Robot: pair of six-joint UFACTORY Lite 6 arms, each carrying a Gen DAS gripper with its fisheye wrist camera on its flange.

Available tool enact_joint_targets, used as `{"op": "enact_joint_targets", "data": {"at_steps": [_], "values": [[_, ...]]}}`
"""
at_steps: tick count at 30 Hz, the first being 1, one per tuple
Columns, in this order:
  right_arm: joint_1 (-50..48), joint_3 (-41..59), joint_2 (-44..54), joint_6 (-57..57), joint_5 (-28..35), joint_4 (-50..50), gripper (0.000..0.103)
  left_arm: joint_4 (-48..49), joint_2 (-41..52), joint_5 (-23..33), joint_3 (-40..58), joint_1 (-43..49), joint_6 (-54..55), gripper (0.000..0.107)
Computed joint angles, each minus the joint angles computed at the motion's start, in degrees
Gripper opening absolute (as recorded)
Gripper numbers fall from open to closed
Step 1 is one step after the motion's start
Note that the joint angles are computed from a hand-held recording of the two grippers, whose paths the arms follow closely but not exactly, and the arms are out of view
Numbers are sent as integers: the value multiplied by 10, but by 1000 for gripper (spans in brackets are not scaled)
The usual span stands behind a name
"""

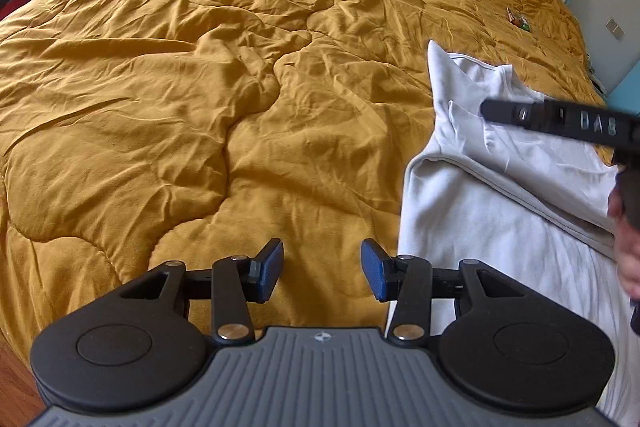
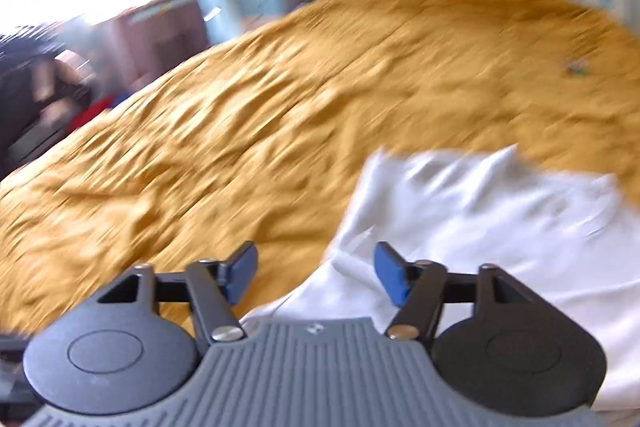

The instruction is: Fold small clothes

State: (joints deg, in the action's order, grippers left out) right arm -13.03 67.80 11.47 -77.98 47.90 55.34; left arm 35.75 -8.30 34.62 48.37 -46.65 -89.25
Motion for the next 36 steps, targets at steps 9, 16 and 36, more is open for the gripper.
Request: {"op": "enact_joint_targets", "data": {"at_steps": [9, 16, 36], "values": [[-205, -252, -166, -279, 47, 8, 62, 30, 43, 3, 30, -18, -4, 52], [-507, -111, -56, -430, 88, 68, 62, 49, 139, 17, 126, -58, -5, 52], [-498, 236, 351, -601, -97, 309, 40, 455, 570, -20, 575, -93, -237, 28]]}}
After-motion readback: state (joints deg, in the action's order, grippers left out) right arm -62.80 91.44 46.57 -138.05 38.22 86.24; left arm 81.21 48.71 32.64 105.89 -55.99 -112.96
